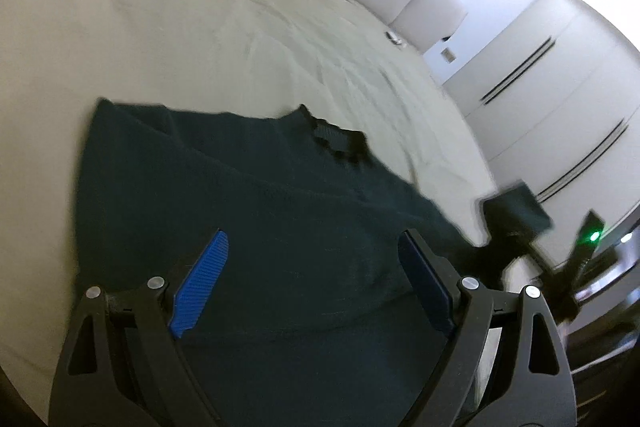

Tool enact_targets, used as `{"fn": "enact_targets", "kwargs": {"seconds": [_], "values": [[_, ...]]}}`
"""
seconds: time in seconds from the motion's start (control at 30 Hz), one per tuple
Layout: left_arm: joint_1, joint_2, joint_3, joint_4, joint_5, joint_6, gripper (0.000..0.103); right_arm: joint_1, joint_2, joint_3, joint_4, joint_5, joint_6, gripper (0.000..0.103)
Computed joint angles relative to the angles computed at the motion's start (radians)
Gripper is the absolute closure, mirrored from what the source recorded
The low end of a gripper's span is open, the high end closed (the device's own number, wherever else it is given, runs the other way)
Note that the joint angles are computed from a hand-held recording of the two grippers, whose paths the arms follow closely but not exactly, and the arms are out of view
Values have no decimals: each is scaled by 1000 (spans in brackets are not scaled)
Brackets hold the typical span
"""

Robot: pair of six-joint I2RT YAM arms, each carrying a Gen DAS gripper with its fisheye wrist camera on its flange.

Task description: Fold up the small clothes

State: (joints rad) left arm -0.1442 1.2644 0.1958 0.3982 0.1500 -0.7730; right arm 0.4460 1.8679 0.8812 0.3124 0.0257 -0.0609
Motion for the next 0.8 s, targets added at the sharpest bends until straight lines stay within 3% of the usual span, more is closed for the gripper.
{"fn": "enact_targets", "kwargs": {"seconds": [0.1, 0.17, 0.33, 0.47, 0.63, 0.67, 0.77, 0.8], "values": [[73, 85, -7, 113, 136, -40, 16, 194, 114, 54, 43, 124, -104, 93], [132, 190, -10, 244, 266, -80, 16, 271, 187, 90, 52, 167, -114, 93], [200, 426, 66, 364, 453, -146, 16, 347, 289, 121, 88, 269, -212, 93], [223, 537, 122, 360, 503, -147, 16, 380, 314, 85, 161, 328, -264, 93], [205, 540, 125, 359, 486, -143, 16, 383, 288, 4, 223, 326, -239, 93], [201, 544, 136, 342, 484, -140, 22, 378, 284, 5, 218, 314, -229, 93], [178, 605, 169, 364, 511, -173, 67, 399, 261, -15, 205, 308, -179, 93], [170, 617, 170, 380, 511, -182, 76, 398, 249, -22, 201, 299, -163, 92]]}}
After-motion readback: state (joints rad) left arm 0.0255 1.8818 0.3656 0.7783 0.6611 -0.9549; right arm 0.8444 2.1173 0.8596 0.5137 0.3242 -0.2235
